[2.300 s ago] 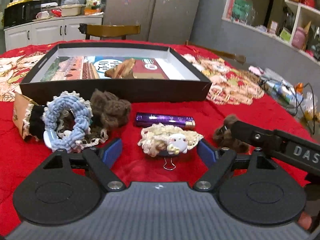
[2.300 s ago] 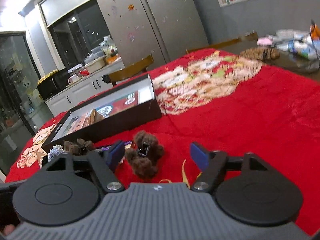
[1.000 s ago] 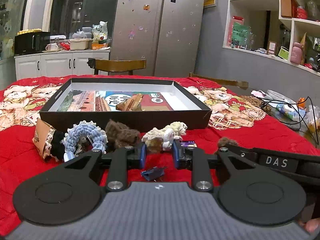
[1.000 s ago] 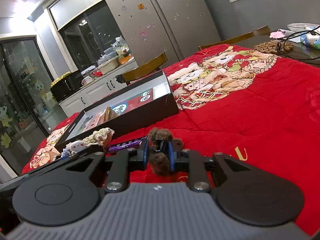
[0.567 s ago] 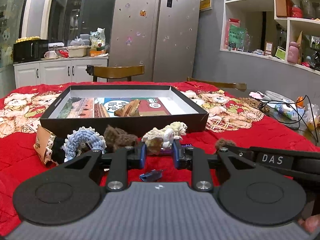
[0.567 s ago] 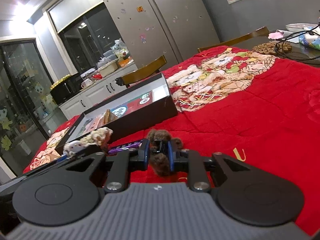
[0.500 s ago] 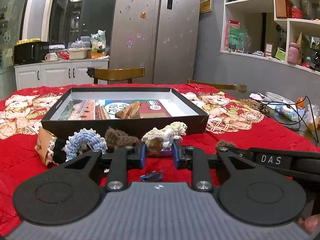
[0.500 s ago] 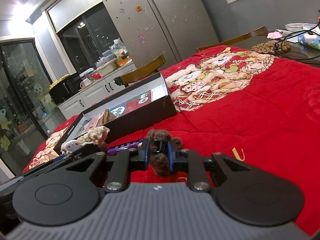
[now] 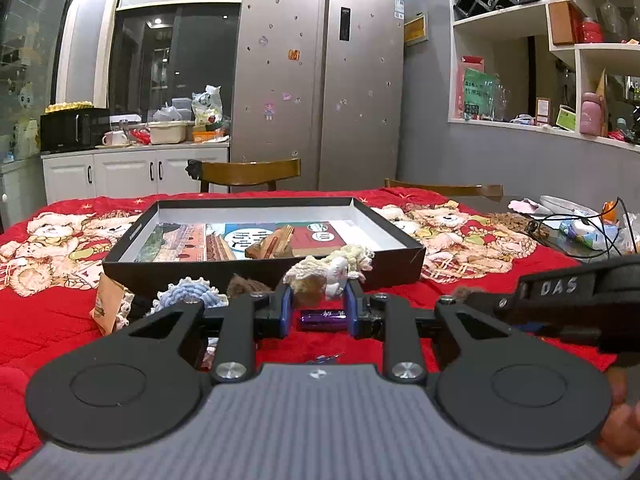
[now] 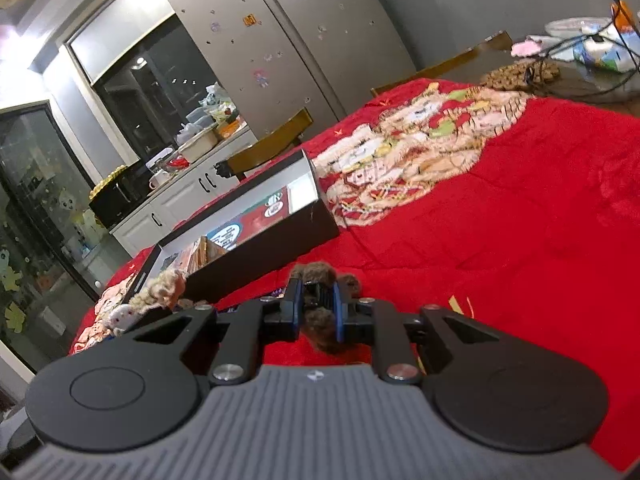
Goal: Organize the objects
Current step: 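Lift sheep keychain with left tool while right tool carries bear keychain to box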
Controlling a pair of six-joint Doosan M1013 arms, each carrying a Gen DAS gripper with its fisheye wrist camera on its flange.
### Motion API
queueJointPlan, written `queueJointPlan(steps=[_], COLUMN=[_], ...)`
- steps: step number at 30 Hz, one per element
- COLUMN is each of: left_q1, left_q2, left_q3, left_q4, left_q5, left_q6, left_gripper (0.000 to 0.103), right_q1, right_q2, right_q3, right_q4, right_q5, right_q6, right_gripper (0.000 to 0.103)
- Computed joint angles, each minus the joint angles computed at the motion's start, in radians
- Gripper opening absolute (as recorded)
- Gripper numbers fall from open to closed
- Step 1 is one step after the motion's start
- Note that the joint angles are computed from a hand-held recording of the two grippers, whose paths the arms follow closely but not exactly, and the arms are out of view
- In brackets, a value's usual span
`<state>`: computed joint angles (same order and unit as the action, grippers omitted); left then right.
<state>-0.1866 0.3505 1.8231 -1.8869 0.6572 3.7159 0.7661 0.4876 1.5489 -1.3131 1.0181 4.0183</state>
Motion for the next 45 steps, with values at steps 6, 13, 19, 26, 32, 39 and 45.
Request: queueJointPlan(steps=[6, 13, 19, 26, 32, 39, 45], left_q1=[0.004, 0.012, 0.017, 0.023, 0.013, 0.031, 0.048], left_q2=[0.007, 0.000, -0.001, 0.013, 0.026, 0.072, 0.141], left_q3=[-0.016, -0.020, -0.073, -0.201, -0.307, -0.403, -0.492], left_q4=[0.021, -0.009, -0.036, -0.012, 0.114, 0.442, 0.646], left_q5=[-0.024, -0.025, -0.093, -0.185, -0.298, -0.272, -0.203], left_q6=[-0.039, -0.031, -0.098, -0.240, -0.356, -0.707, -0.905], left_gripper=[0.028, 0.027, 0.027, 0.027, 0.027, 0.027, 0.027], right_q1=[-0.001, -0.008, -0.017, -0.046, -0.073, -0.100, -0.127], right_q2=[-0.012, -0.015, -0.022, -0.022, 0.011, 0.062, 0.117], right_q3=[-0.001, -0.028, -0.063, -0.117, -0.205, -0.300, -0.382], right_q4=[-0.044, -0.094, -0.177, -0.263, -0.288, -0.296, -0.282], right_q5=[-0.008, -0.028, -0.038, -0.091, -0.146, -0.215, -0.273], right_q6=[-0.004, -0.073, -0.146, -0.185, -0.257, -0.304, -0.292], right_gripper=[0.018, 0.018, 0.018, 0.018, 0.018, 0.018, 0.019])
